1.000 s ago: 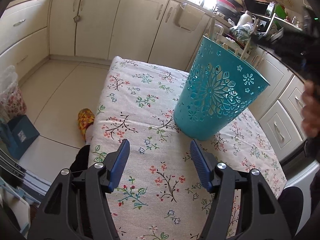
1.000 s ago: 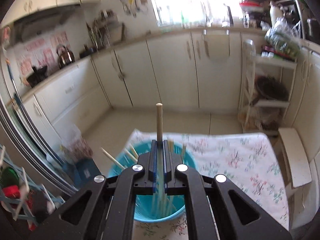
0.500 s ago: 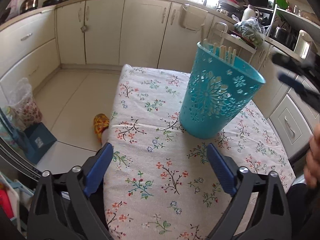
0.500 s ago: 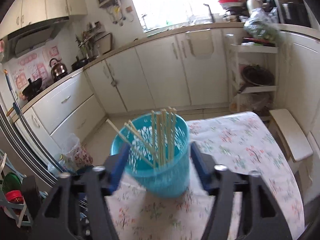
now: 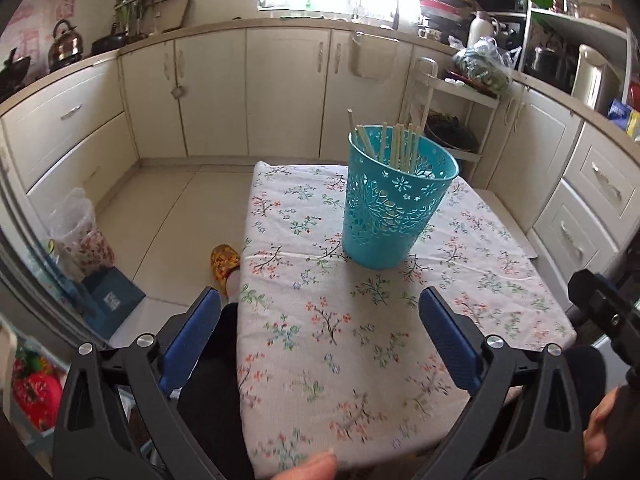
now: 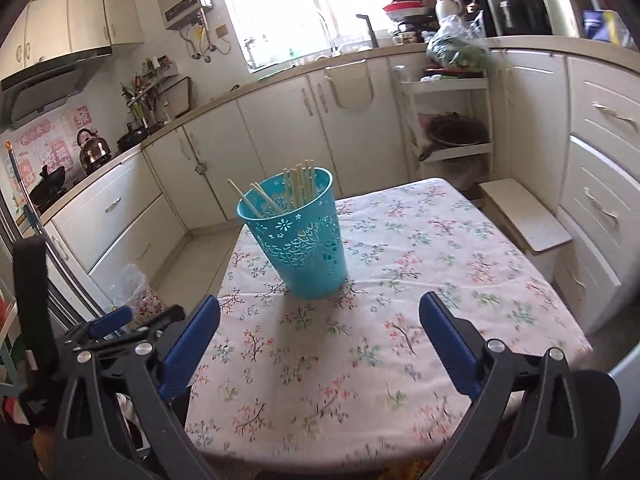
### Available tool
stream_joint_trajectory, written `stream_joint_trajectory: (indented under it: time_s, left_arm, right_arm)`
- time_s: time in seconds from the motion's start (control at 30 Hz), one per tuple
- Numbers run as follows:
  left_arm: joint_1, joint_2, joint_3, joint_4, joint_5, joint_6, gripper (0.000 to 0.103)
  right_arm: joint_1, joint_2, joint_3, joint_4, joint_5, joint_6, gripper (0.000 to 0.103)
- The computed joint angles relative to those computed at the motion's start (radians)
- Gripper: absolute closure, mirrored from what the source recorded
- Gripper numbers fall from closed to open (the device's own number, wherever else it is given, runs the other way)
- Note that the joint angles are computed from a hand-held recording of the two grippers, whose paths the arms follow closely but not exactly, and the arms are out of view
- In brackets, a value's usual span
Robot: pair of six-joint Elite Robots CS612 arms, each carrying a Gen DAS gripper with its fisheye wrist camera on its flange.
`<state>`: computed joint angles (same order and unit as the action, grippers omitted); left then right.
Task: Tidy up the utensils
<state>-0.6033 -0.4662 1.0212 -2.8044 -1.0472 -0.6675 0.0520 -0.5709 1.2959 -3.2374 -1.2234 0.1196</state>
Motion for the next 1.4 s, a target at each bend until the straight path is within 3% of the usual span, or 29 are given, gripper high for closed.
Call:
stream_joint_trajectory:
  time_s: [0.2, 0.3, 0.4, 0.53, 0.7, 0.8, 1.4]
  left_arm:
    - [-0.009, -0.086, 0.105, -0.015, -0.069, -0.008, 0.008]
    - [-0.03, -0.127, 0.163, -0.019, -0.019, 0.013, 0.008]
    - [-0.059, -0.164, 0.236, -0.059, 0.075, -0.019, 0.008]
    - [-0.08, -0.205, 0.326, -0.132, 0.101, -0.077, 0.008]
    - [-0.106, -0.234, 0.372, -0.131, 0.191, -0.088, 0.008]
    - [-0.112, -0.248, 0.386, -0.114, 0.207, -0.11, 0.008]
    - [-0.132, -0.267, 0.421, -0.156, 0.214, -0.099, 0.008]
  right_arm:
    - [0.004, -0.071, 0.083, -0.052, 0.017, 0.023, 0.008]
    - [0.008, -0.108, 0.147, -0.111, 0.04, 0.014, 0.007]
    - [0.011, -0.135, 0.215, -0.181, 0.061, 0.018, 0.008]
    - [0.008, -0.154, 0.289, -0.261, 0.061, 0.045, 0.008]
    - [0.004, -0.169, 0.337, -0.292, 0.061, 0.059, 0.008]
    - [0.004, -0.177, 0.353, -0.326, 0.058, 0.054, 0.008]
    - [0.01, -0.194, 0.397, -0.411, 0.074, 0.033, 0.007]
